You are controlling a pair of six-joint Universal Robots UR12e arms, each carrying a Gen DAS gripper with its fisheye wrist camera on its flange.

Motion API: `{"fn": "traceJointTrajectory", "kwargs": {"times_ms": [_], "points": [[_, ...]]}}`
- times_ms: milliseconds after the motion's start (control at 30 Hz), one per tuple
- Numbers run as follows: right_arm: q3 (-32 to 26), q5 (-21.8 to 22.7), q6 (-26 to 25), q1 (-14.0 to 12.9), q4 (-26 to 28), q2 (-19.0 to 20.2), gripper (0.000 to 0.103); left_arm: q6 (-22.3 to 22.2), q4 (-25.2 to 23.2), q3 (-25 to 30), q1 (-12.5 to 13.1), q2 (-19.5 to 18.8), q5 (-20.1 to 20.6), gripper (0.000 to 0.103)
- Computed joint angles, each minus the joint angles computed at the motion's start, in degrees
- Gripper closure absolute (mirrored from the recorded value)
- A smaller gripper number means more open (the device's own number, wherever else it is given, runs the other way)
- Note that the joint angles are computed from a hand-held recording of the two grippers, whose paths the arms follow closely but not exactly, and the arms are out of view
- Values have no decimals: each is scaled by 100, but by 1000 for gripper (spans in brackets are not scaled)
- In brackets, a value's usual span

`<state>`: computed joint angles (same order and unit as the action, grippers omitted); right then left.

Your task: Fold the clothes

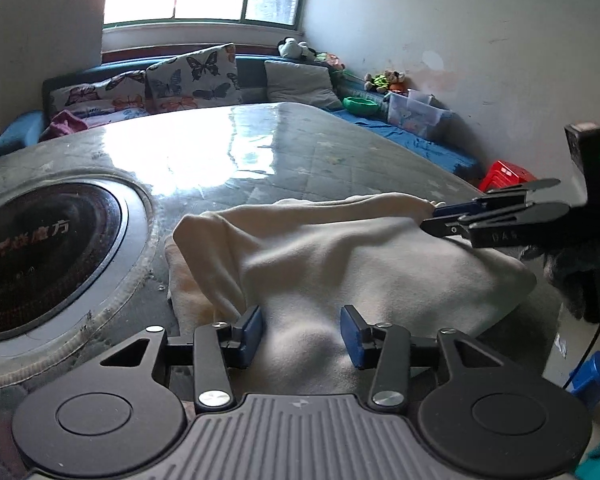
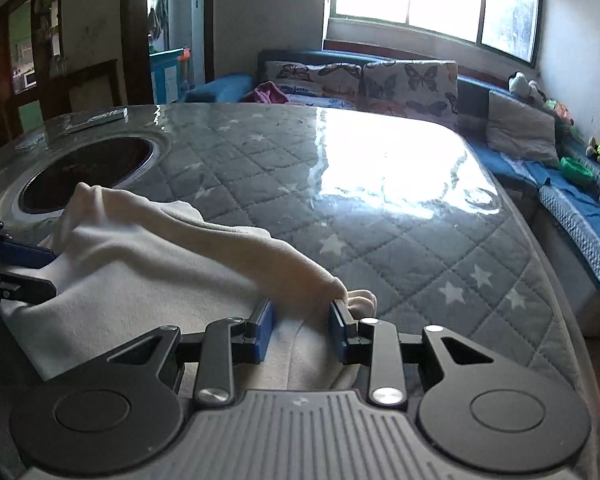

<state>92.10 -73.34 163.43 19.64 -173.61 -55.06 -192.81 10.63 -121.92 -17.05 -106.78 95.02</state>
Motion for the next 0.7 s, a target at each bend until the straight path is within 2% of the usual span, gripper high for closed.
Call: {"fn": "traceJointTrajectory", "kwargs": {"times_ms": [133,233,367,533,700], "points": [[-35,321,195,-48,106,-80,72,346,71,82,-92,22,298,55],[-213,552,246,-19,263,-19,72,558,303,182,-114,-32,89,55],[-501,747,216,60,545,109,72,708,234,351,-181,-203,-164,55],[-803,425,328,193,902,315,72,659,51,431,-194,-335,-368,49],[-845,407,391,213,810,381,70,684,131,421,-178,-394,-487,42]]}}
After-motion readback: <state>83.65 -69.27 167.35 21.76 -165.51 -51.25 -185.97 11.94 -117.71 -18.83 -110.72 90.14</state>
